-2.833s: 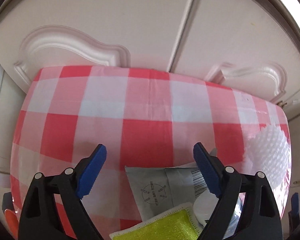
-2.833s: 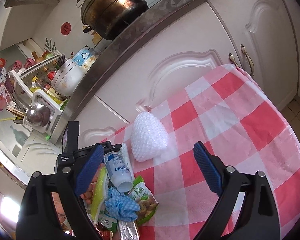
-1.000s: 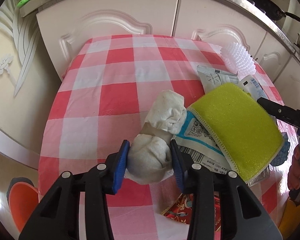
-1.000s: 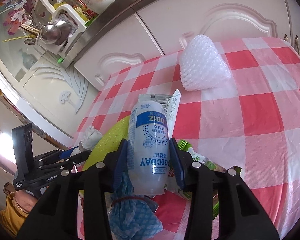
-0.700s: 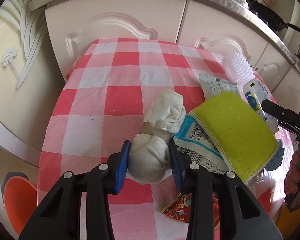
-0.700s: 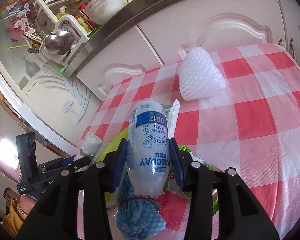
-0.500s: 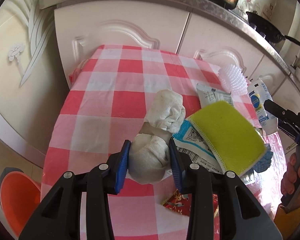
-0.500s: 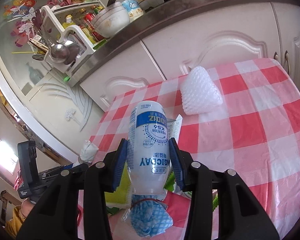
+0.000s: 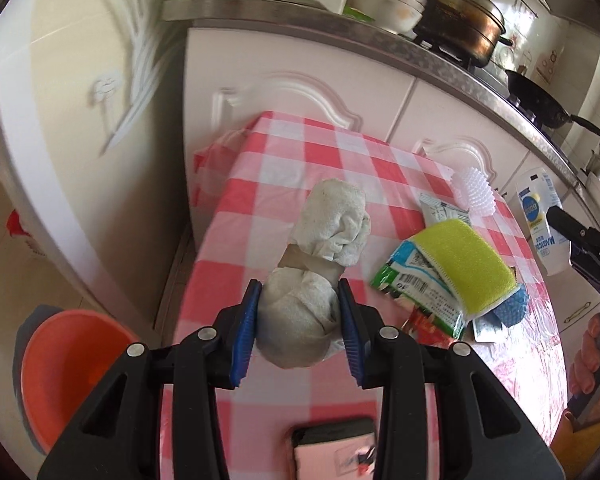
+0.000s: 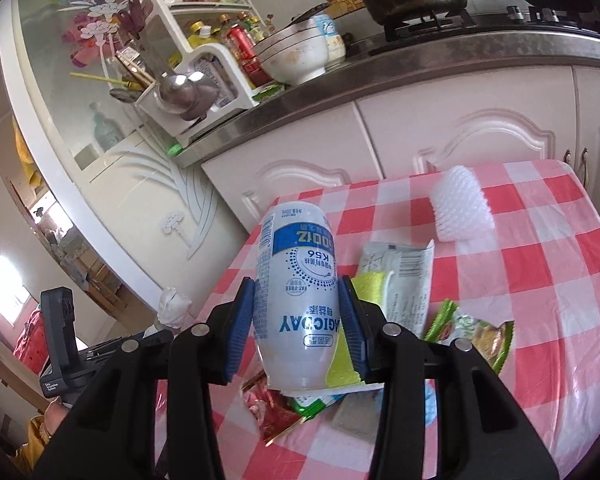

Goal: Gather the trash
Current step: 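Carry both items to the orange bucket and open both grippers to drop them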

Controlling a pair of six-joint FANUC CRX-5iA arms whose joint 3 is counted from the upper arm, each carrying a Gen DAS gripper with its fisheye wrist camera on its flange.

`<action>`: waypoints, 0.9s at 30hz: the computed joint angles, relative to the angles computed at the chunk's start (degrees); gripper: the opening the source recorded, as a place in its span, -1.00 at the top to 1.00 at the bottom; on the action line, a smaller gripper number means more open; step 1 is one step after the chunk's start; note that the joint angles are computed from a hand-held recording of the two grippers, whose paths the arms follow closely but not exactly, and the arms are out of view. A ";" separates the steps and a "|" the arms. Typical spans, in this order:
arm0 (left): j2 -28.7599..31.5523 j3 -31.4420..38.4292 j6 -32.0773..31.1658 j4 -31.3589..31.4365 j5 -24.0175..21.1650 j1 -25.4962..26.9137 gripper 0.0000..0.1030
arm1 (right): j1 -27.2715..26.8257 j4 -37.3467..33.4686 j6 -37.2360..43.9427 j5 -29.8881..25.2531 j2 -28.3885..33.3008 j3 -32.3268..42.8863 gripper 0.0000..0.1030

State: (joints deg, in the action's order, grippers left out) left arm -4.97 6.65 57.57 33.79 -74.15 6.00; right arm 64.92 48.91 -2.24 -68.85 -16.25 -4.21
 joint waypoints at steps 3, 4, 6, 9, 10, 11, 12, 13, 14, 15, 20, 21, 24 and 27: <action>-1.82 -1.84 -1.71 0.40 -0.98 4.25 0.23 | 0.63 -2.43 1.51 1.74 2.51 2.41 0.15; -2.39 -2.53 -2.18 0.65 -1.58 6.15 0.23 | 0.62 -3.54 2.17 2.78 3.35 3.27 0.15; -3.28 -3.50 -2.71 0.96 -2.40 9.24 0.23 | 0.50 -5.96 3.94 4.85 5.58 5.58 0.15; -5.07 -5.50 -3.80 1.18 -3.06 14.85 0.23 | 0.08 -11.12 7.92 8.93 9.88 10.58 0.15; -5.41 -6.01 -4.03 1.20 -3.25 16.45 0.23 | 0.02 -13.01 9.83 9.79 11.43 12.62 0.15; -5.77 -6.56 -4.14 1.07 -3.41 18.08 0.23 | -0.03 -15.15 12.34 10.04 13.42 15.34 0.15; -5.97 -6.98 -4.31 0.93 -3.69 19.40 0.23 | 0.01 -17.14 14.83 9.95 15.54 18.29 0.15; -6.23 -7.49 -4.58 0.57 -4.11 20.93 0.23 | -0.05 -19.28 17.42 9.82 17.60 21.27 0.15; -6.44 -7.82 -4.58 0.04 -4.16 21.89 0.23 | -0.12 -21.40 19.86 9.64 19.55 24.17 0.15; -6.63 -8.29 -4.68 -0.43 -4.30 23.10 0.23 | -0.26 -23.54 22.32 9.19 21.67 27.38 0.15; -6.70 -9.88 -5.04 -1.28 -4.84 26.79 0.23 | -2.06 -34.32 33.70 3.02 32.87 45.25 0.15; -6.54 -10.20 -5.00 -1.18 -4.82 27.28 0.23 | -2.31 -35.46 35.02 1.60 34.89 48.29 0.15; -6.01 -10.80 -5.10 -2.04 -4.30 27.72 0.22 | -2.94 -38.38 38.94 -4.44 42.17 59.45 0.15; -5.17 -11.30 -4.82 -2.96 -4.04 27.62 0.21 | -3.18 -39.64 41.19 -10.29 49.01 69.82 0.13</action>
